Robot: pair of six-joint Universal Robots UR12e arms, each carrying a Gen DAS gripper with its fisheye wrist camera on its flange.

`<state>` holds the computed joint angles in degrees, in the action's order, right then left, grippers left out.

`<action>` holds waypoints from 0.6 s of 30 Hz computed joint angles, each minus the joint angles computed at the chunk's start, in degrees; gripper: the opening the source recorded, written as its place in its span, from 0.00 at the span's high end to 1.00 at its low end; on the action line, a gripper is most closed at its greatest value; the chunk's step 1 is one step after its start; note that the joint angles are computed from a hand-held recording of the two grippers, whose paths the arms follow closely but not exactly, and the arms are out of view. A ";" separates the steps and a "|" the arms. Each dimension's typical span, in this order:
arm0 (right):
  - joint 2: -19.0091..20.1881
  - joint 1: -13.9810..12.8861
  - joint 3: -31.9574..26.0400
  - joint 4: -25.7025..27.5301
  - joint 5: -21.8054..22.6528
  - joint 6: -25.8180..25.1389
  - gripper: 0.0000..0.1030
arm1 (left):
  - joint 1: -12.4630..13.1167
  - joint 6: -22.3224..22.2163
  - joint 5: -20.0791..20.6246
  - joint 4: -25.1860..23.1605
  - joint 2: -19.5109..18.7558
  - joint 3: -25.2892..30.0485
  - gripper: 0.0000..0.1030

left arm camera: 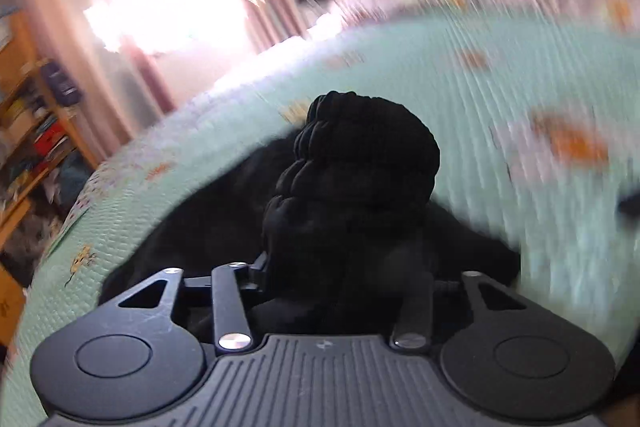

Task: Fold clothes
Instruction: 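Lift the trousers by the waistband off the bedspread with the left gripper, then grasp the trousers with the right gripper while the left gripper holds them up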

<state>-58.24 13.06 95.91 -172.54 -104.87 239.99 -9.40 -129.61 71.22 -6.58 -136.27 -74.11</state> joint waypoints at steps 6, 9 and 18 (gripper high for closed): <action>0.18 0.32 -0.62 0.13 0.11 -1.59 0.12 | -0.45 3.41 1.05 7.08 -0.40 -2.53 0.49; 0.37 0.49 -0.94 -0.57 -0.73 -1.68 0.12 | -0.56 3.03 0.41 5.67 -0.37 -1.95 0.48; 1.91 0.83 -3.08 -14.55 -1.95 -15.14 0.12 | -1.83 12.61 4.98 30.78 -2.93 -6.78 0.20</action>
<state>-56.33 13.89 92.83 -187.09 -106.83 224.85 -11.23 -117.00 76.20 24.20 -139.20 -80.90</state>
